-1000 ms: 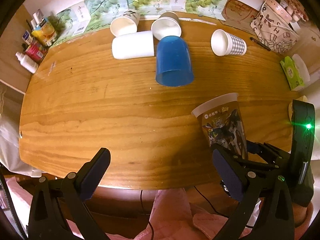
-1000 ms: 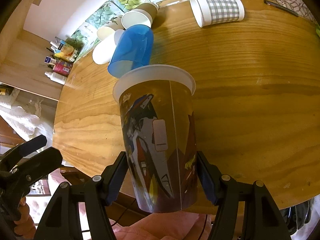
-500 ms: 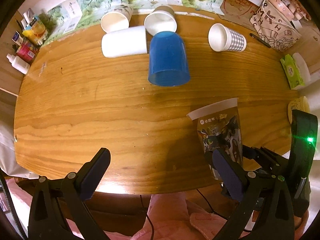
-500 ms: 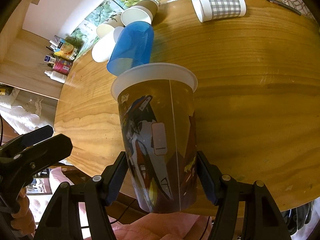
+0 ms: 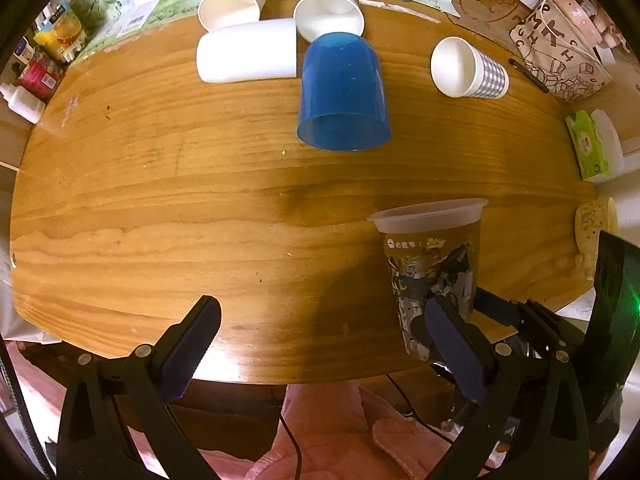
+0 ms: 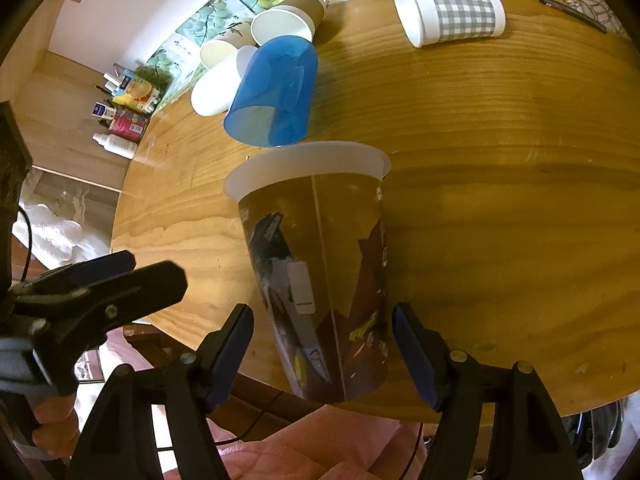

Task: Flip cup upright
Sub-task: 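Grasp the printed cup with the left tool while the right tool releases it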

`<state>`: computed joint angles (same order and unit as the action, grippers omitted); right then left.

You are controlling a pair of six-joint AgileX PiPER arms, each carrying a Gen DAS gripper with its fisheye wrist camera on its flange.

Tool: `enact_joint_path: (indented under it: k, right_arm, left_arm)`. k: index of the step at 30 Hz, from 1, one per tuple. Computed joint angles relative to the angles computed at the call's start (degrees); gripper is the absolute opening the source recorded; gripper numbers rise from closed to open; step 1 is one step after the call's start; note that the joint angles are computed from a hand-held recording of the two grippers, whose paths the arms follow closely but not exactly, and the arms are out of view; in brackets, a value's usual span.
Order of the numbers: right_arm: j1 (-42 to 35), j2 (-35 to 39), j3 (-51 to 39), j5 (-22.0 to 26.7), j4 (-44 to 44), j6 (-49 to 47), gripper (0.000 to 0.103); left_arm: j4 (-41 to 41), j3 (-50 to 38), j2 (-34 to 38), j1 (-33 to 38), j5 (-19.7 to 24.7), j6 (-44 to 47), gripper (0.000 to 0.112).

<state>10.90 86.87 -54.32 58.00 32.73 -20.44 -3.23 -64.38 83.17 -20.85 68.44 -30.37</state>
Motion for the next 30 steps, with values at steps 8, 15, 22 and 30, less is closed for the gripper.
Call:
enact_joint_path:
  k: [8, 15, 22, 30]
  right_arm:
    - [-0.32, -1.22, 1.4, 1.38, 1.13, -1.24, 0.075]
    - [-1.83, -3.91, 2.59, 2.65, 0.36, -1.86, 0.075]
    - [-4.26, -6.14, 3.71, 4.75, -1.5, -2.11, 0.075]
    - [-6.93, -8.22, 5.11, 7.45, -2.64, -3.22, 0.075]
  left_arm:
    - [-5.79, 0.16, 1.48, 2.79, -1.82, 2.47, 0.102]
    - [-16.08, 2.35, 2.71, 6.68, -5.0, 7.86, 0.102]
    - [-19.59, 3.15, 5.05, 7.54, -7.66, 9.31, 0.102]
    - [-20.86, 3.41, 7.9, 7.43, -9.88, 8.2, 0.102]
